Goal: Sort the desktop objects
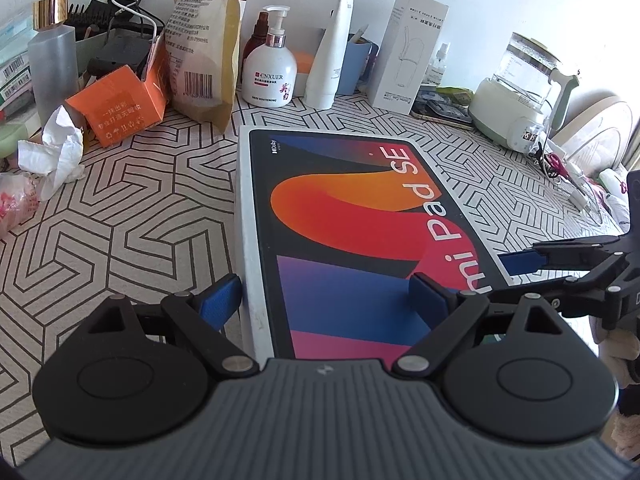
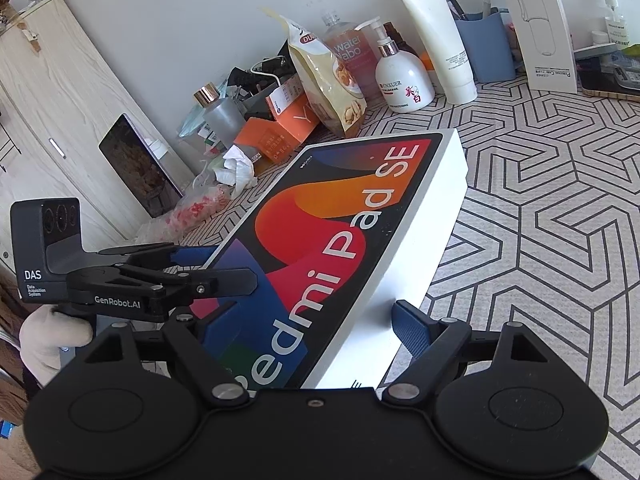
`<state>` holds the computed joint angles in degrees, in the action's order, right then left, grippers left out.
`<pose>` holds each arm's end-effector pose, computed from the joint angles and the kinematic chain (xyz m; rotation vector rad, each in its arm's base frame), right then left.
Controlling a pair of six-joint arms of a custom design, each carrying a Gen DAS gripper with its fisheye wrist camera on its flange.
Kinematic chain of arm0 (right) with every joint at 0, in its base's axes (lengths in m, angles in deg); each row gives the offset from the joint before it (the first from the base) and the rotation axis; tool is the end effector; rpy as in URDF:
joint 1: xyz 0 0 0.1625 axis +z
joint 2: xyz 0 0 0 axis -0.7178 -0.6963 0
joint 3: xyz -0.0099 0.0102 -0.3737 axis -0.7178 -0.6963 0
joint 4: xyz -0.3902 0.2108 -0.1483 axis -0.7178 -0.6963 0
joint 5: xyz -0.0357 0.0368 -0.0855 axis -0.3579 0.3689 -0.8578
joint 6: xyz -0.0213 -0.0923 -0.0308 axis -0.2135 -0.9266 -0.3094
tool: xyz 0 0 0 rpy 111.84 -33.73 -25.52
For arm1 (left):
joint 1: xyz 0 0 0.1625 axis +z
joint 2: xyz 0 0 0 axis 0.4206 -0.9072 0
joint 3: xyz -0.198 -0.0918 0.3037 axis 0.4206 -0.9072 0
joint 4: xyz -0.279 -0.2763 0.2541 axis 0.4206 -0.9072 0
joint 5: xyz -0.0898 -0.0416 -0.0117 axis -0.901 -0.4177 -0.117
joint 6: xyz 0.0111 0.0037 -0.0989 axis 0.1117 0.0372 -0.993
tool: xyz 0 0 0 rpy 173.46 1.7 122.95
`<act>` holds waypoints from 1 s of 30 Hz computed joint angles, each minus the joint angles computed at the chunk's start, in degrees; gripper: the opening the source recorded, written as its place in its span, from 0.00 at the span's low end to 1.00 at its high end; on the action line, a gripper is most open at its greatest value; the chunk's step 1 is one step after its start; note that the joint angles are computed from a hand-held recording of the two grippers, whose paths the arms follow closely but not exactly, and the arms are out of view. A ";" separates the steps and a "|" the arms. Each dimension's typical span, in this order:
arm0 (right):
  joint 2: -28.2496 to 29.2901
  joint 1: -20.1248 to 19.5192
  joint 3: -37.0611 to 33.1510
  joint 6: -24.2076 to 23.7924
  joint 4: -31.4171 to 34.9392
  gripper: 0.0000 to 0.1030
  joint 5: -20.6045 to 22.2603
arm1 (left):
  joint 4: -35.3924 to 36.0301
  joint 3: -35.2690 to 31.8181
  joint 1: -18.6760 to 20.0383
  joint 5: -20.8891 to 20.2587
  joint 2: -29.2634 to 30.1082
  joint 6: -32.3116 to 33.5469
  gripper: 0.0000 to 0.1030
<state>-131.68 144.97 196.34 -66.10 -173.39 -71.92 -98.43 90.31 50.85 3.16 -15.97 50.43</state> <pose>0.1714 -0.4313 -0.0091 0.1153 -2.6007 1.2163 -0.0111 -0.6116 0.1624 1.3938 2.6273 -0.4164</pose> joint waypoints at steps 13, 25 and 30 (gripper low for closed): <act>0.06 -0.47 -0.27 -0.94 0.44 0.83 -0.30 | -0.76 0.80 0.10 0.58 -0.32 2.99 0.87; 0.35 -0.36 -0.60 -1.84 0.91 0.83 -0.79 | 0.68 0.47 0.30 1.34 -0.21 3.03 0.87; 0.77 0.31 -1.09 -3.63 1.28 0.83 -2.36 | 0.86 0.39 0.35 1.37 -0.14 2.56 0.87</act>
<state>-130.91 145.28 195.26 -69.73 -172.11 -74.28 -97.57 90.71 51.20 4.53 -16.11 52.99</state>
